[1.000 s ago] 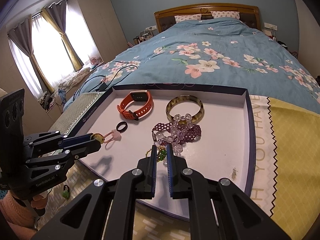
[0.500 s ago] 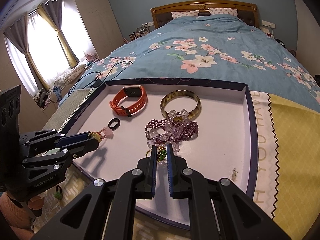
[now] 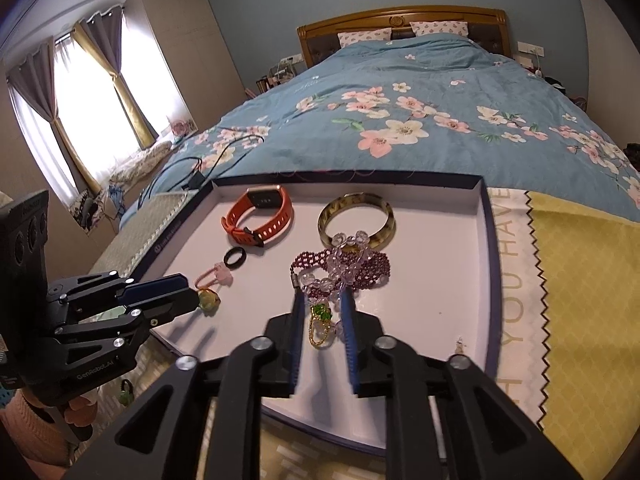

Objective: Organize jewelry
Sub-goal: 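Carry both green-stone rings into the tray and open both tools, then move the left tool to the green-bead cord ring while the right tool reaches the silver ring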

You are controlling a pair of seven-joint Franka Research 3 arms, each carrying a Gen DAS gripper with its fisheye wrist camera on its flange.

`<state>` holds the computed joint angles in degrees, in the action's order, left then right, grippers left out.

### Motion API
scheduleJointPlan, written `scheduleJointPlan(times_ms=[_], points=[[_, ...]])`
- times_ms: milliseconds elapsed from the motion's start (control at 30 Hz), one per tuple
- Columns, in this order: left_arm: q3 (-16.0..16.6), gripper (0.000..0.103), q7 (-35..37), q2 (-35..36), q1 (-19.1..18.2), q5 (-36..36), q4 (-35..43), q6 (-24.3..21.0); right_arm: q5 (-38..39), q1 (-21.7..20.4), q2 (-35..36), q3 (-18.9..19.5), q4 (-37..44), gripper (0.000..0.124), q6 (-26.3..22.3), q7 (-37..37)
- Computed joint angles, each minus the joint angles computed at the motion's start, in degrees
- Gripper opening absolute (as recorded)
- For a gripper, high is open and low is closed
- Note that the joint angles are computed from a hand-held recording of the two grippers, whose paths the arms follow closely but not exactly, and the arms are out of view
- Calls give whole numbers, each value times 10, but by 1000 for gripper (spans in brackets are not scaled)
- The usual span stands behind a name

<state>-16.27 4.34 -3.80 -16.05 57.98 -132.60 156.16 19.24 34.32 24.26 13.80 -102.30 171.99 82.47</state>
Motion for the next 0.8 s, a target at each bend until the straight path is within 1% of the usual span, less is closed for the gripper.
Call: scheduleJointPlan(times_ms=[100,167,200,233,267,300,367,400,467,567,600,700,800], points=[[-5,27,-25,-23,1,22,-13,-2,18,-16,-12,18,-14,21,11,-15],[-14,30,-45,-48,2,40,-26,-16,32,-25,-23,30,-30,25,26,-26],[-18,31,-50,-56,2,44,-30,-19,48,-41,-33,50,-43,25,33,-46],[-20,34,-58,-70,3,51,-41,-13,64,-55,-39,69,-52,27,41,-65],[-24,36,-66,-86,4,55,-53,-7,77,-63,-44,80,-58,30,45,-78],[-26,36,-69,-101,5,55,-64,-4,103,-87,-54,111,-73,31,53,-110],[-34,39,-68,-127,7,50,-85,-1,136,-102,-68,134,-89,33,59,-147],[-37,40,-66,-139,8,44,-94,0,160,-115,-79,151,-103,33,61,-172],[-41,41,-59,-170,7,28,-123,10,198,-127,-94,169,-122,33,60,-210],[-49,41,-39,-204,4,-5,-156,16,237,-119,-115,166,-148,33,55,-242],[-53,41,-34,-212,5,-15,-164,18,244,-112,-119,160,-155,33,52,-247],[-64,42,-7,-230,-4,-52,-189,20,237,-76,-130,125,-175,33,43,-236],[-72,43,7,-235,-12,-88,-207,32,254,-53,-135,106,-185,33,35,-243]])
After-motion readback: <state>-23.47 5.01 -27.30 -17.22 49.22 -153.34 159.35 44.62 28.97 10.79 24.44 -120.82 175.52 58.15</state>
